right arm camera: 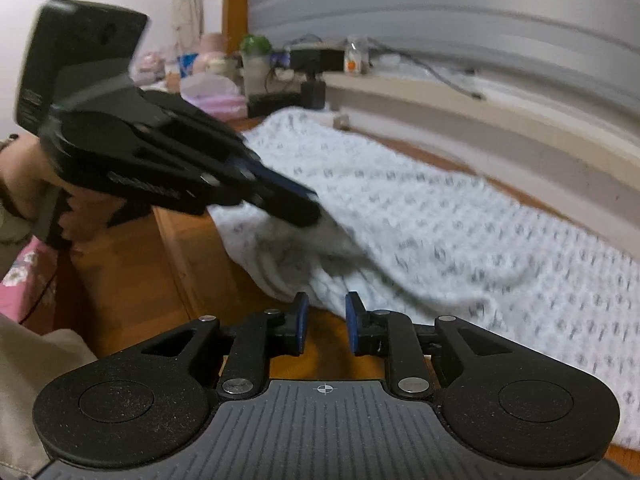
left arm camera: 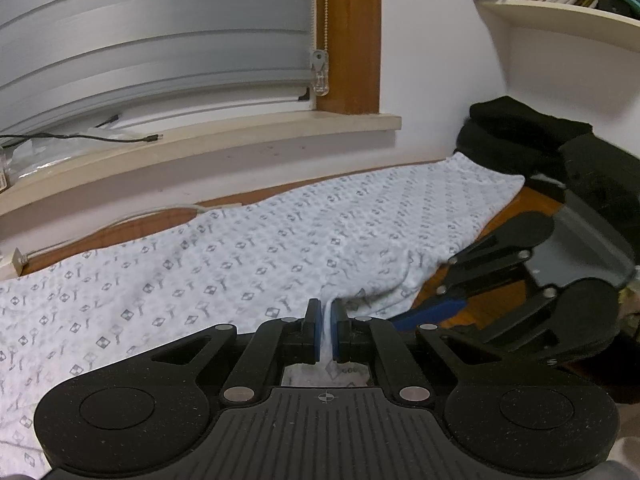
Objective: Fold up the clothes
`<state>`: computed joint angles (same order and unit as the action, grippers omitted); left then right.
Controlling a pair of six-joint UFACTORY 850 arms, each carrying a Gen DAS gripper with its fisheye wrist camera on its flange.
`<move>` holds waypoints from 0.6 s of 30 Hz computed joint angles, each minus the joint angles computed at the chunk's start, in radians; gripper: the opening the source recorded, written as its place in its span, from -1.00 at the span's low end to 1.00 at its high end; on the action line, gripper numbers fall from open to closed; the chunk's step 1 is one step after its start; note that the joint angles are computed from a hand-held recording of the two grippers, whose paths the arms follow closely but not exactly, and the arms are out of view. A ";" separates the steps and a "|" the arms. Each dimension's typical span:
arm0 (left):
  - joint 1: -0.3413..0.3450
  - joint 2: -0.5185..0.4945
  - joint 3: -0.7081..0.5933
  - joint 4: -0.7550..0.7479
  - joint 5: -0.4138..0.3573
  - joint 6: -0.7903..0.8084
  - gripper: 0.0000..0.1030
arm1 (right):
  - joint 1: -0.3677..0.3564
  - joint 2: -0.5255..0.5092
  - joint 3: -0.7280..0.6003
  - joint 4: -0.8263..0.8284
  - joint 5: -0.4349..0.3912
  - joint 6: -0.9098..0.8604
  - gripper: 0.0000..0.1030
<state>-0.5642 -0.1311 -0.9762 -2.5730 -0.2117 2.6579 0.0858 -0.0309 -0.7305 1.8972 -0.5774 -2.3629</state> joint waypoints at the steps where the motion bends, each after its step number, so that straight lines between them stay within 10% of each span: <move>1: 0.000 -0.001 -0.001 0.004 0.000 -0.006 -0.90 | 0.001 0.005 0.004 0.009 -0.012 -0.016 -0.58; 11: -0.003 -0.003 -0.008 0.065 0.002 -0.054 -0.90 | 0.067 -0.033 -0.038 -0.024 0.056 -0.125 -0.59; 14: -0.006 -0.002 -0.007 0.072 0.002 -0.061 -0.90 | 0.067 -0.044 -0.047 -0.014 0.058 -0.145 -0.97; 18: -0.007 -0.001 -0.009 0.098 0.014 -0.088 -0.90 | 0.045 -0.020 -0.027 -0.019 -0.003 -0.087 -0.97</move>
<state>-0.5707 -0.1323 -0.9848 -2.4749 -0.1975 2.5695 0.1310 -0.0512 -0.7572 1.8786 -0.5800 -2.4499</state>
